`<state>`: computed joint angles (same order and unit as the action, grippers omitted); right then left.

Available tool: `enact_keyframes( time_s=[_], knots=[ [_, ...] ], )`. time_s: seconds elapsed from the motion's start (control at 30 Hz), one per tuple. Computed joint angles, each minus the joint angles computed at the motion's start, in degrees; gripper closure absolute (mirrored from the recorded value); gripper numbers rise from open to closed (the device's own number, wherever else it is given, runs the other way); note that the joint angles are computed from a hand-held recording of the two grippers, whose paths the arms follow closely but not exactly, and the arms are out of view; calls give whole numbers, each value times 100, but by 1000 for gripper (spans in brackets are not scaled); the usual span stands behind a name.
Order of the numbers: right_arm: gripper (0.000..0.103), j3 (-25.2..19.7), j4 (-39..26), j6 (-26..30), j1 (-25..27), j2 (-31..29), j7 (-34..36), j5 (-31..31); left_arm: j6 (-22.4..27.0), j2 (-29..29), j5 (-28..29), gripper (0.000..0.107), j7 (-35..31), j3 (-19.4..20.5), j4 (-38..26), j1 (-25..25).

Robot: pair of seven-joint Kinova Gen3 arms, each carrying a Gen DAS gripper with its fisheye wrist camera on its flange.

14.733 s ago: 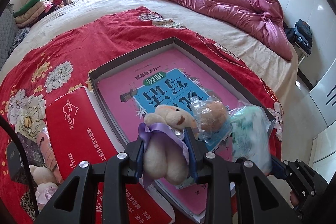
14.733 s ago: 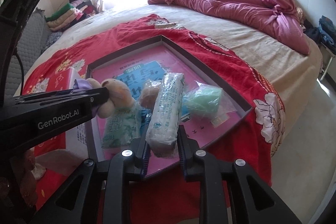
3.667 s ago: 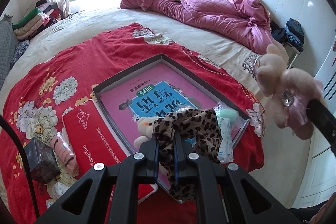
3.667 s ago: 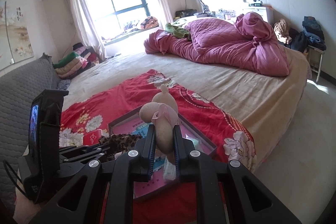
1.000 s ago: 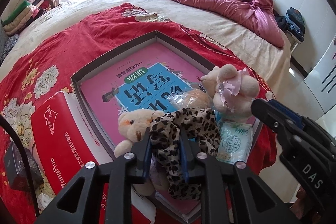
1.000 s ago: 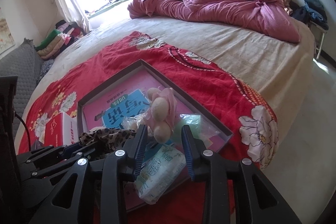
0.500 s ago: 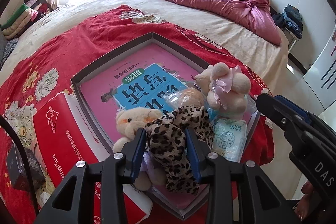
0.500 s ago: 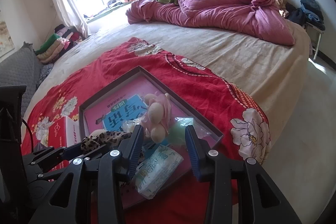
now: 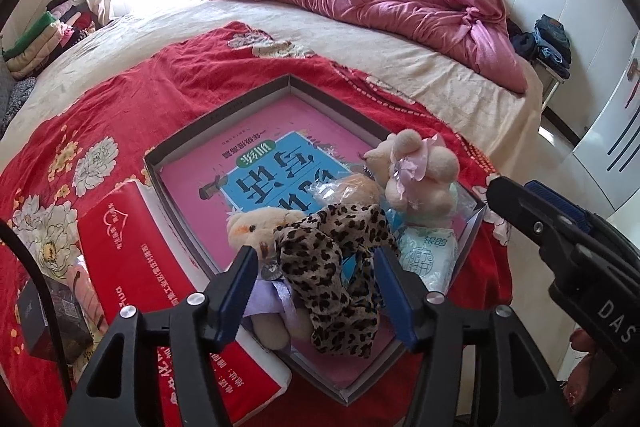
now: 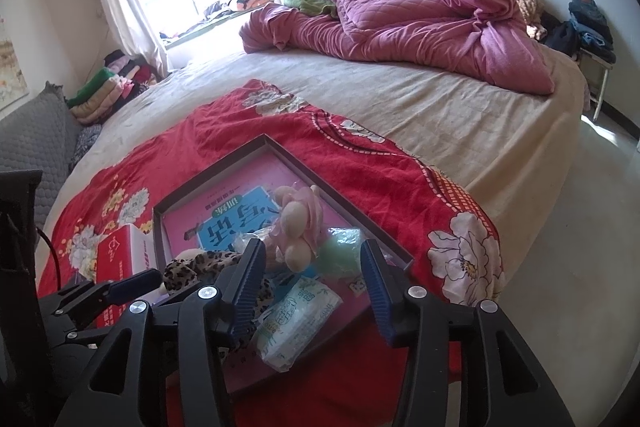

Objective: Organize soft objects
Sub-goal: 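Lower the leopard-print scrunchie onto the tray and open the left gripper, then move both open grippers back from the tray toward the loose items on the bedspread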

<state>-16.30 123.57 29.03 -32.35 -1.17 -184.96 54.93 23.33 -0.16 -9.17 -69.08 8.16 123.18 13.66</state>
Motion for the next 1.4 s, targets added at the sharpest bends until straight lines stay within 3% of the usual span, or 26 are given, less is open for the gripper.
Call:
enact_keyframes(
  time_s=[0.2,0.47,0.77,1.4],
  knots=[
    [45,-89,-25,225,-50,-81,-55,27,83,-294,-377,42,373,112,33,-29],
    [38,-242,-40,635,-131,-203,-208,92,209,-645,-382,41,417,269,93,-154],
    [32,-517,-31,1060,-259,-416,-433,267,500,-1130,-523,30,697,513,168,-402],
    [28,-1154,-313,1786,-450,-843,-408,181,1203,-2265,-196,27,409,631,265,-833]
  ],
)
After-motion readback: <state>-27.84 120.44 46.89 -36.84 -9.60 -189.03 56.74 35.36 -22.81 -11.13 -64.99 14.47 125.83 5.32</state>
